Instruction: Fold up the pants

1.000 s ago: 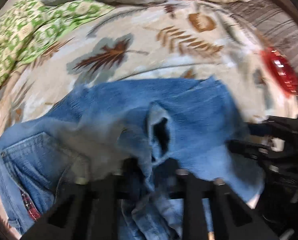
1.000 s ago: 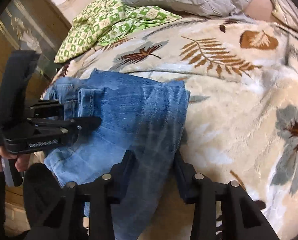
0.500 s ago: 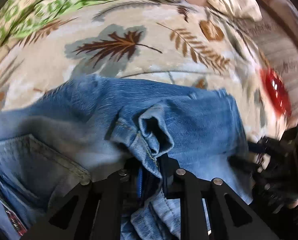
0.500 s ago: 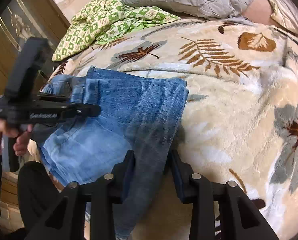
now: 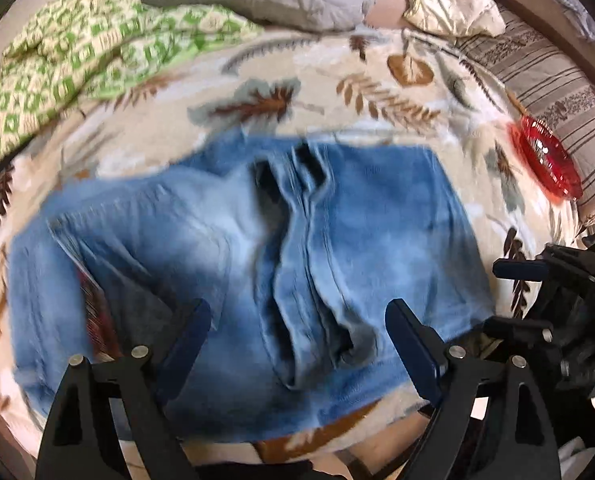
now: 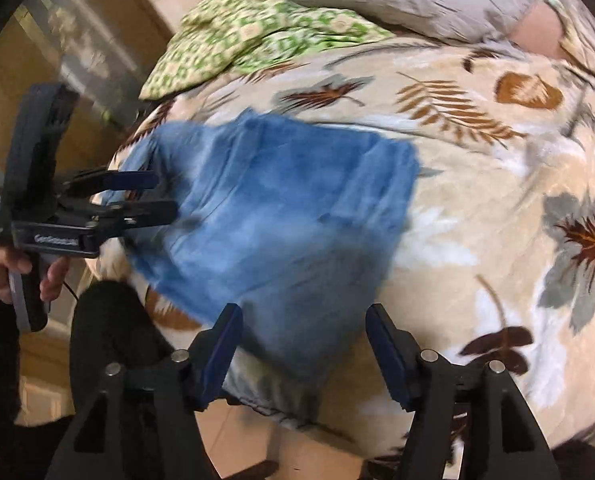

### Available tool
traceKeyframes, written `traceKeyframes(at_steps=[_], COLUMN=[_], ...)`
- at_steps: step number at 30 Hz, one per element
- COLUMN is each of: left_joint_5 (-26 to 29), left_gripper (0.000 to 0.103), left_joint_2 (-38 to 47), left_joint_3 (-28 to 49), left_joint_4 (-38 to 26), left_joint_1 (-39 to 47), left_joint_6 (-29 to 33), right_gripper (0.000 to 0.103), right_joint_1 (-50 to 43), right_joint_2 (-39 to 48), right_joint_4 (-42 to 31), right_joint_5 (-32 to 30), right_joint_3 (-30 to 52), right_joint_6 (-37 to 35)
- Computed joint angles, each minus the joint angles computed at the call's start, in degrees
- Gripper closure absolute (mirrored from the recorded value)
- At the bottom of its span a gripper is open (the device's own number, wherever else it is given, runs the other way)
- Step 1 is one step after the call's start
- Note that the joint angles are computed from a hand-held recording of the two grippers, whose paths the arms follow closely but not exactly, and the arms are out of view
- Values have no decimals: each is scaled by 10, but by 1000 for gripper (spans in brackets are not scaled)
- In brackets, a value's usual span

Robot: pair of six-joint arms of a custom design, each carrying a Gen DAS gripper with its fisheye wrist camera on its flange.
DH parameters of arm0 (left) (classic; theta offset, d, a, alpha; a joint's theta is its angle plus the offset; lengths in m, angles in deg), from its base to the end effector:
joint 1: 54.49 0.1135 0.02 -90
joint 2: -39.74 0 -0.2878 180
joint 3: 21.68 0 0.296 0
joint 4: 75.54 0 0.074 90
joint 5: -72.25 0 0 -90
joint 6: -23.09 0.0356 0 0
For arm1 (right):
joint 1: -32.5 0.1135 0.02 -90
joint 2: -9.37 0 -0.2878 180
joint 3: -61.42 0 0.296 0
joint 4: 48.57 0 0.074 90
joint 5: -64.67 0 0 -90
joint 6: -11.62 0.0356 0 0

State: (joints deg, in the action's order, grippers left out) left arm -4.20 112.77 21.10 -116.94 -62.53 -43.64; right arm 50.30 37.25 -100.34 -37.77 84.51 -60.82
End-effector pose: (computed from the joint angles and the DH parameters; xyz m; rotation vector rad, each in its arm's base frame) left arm 0.2225 -0.0399 0.1366 0.8020 2.6641 -0.2680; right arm 0.1124 0.0441 0.1326 -0.0907 2.6042 0.5080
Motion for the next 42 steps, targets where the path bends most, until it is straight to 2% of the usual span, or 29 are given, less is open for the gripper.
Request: traceKeyframes(at_steps=[2, 3, 5, 6, 7, 8, 9, 11, 12, 14, 16, 18, 20, 21, 23, 24, 28, 30, 32, 33, 34, 36, 38, 39, 42], left_joint_5=[-11, -15, -19, -29, -37, -26, 1, 33, 36, 77, 94, 79, 75, 83, 77, 73, 47, 56, 33, 15, -19, -53, -61, -60, -66], left_gripper=[14, 14, 18, 30, 38, 49, 67, 76, 78, 78, 78, 77, 77, 77, 72, 65, 22, 19, 19, 19, 19, 19, 19, 19, 19], left_joint_2=[16, 28, 39, 45, 37, 30, 27, 4, -6, -24, -24, 16, 69, 73, 61, 50, -51, -78, -58, -43, -17, 30, 59, 72, 82], left_joint_3=[-12, -17, -30, -35, -46, -48, -40, -34, -34, -27, -28, -30, -33, -30, -26, -29, -36, -21, 9, 21, 35, 60, 77, 84, 89], left_joint_4=[18, 29, 52, 63, 70, 67, 42, 10, 2, -38, -53, -30, 11, 10, 0, 0, -12, -10, 1, 9, 28, 46, 46, 50, 53], left_joint_1=[-17, -26, -37, -44, -50, -47, -35, -16, -13, 19, 43, 41, 44, 50, 44, 41, 42, 50, 27, 14, -11, -38, -37, -41, -52], left_joint_6=[-15, -23, -29, -28, -18, -8, 4, 23, 27, 53, 74, 72, 64, 62, 60, 61, 41, 22, -13, -24, -46, -68, -66, -68, -78], right_gripper=[35, 35, 36, 44, 70, 74, 77, 89, 95, 96, 96, 96, 96, 96, 96, 94, 90, 85, 62, 32, 24, 24, 24, 24, 24], right_joint_1=[86, 152, 215, 253, 264, 275, 276, 280, 289, 291, 305, 309, 310, 322, 336, 331, 312, 252, 155, 122, 90, 28, -22, -43, -124], right_joint_2=[-19, -6, 37, 82, 112, 149, 172, 152, 124, 74, 39, 55, 117, 146, 162, 155, 64, -7, -23, -13, 0, 20, 63, 67, 56], right_joint_4=[-1, 9, 33, 60, 79, 101, 119, 109, 85, 40, -1, 13, 70, 95, 101, 95, 10, -34, -39, -30, -15, 17, 28, 21, -65], right_joint_5=[69, 125, 172, 214, 233, 252, 255, 255, 264, 265, 270, 257, 253, 266, 286, 279, 252, 206, 139, 126, 133, 107, 76, 58, -56], right_joint_3=[-2, 1, 4, 6, 5, 6, 5, 4, 8, 12, 14, 3, -6, -8, -4, -4, 8, 17, 26, 30, 33, 38, 62, 74, 116], right_joint_6=[35, 54, 62, 66, 60, 57, 53, 54, 55, 51, 49, 45, 38, 42, 53, 50, 37, -10, -74, -97, -119, -168, -201, -216, -291])
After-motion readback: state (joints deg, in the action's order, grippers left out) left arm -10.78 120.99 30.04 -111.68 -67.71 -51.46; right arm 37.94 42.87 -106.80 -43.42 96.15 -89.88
